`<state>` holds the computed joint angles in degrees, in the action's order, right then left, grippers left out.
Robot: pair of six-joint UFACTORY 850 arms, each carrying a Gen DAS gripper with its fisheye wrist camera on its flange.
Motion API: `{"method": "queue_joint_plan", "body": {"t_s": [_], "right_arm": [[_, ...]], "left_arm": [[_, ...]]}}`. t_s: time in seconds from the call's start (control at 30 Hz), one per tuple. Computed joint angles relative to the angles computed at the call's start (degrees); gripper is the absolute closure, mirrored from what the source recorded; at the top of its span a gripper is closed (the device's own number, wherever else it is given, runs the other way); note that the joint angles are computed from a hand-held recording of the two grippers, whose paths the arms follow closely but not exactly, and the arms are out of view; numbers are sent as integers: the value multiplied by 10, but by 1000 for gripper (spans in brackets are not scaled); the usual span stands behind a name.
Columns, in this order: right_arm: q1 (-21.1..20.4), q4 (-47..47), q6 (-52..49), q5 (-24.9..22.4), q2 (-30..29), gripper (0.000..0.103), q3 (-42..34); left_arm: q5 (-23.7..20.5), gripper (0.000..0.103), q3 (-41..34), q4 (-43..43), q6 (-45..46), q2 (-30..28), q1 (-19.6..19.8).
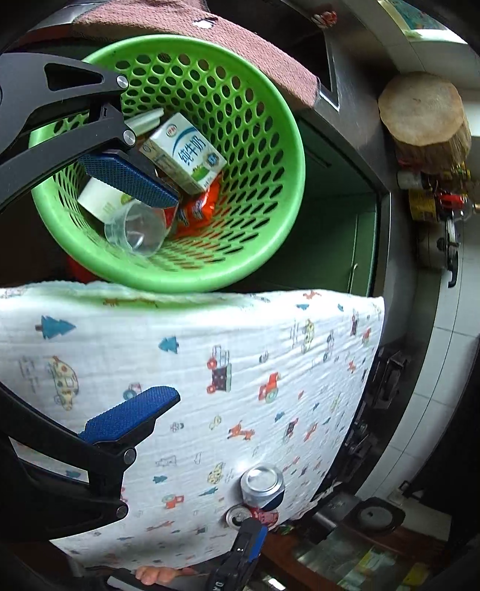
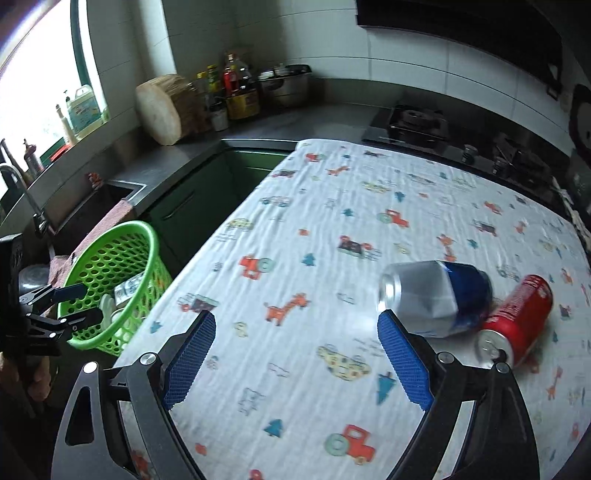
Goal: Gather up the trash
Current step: 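Grasp the red cola can with the right tool while the left tool approaches the silver can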
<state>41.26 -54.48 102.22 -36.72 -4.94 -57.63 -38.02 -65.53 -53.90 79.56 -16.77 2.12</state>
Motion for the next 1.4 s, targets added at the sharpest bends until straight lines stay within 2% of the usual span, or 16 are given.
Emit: {"method": "queue_joint_plan", "body": {"t_s": [0.2,0.33,0.47,0.7,0.9,1.1,1.2,1.4], "right_arm": [[-41,56,40,-47,80,15,68],[-84,103,56,-46,123,15,107],[-130,140,73,-16,148,15,140],[-201,203,87,83,155,15,181],[-229,226,93,120,136,15,186],[-244,259,56,132,120,28,182],[-250,274,33,145,123,33,189],[-248,293,-31,141,145,34,202]], "left_arm": [[-10,7,3,-6,13,8,-42],[-10,7,-5,-6,15,8,-66],[-8,7,-16,-2,15,3,-84],[-4,7,-38,10,7,-13,-106],[-5,7,-55,13,8,-25,-121],[-8,7,-61,4,24,-29,-142],[-9,7,-57,-5,43,-25,-160],[-7,7,-52,-23,90,-18,-202]]}}
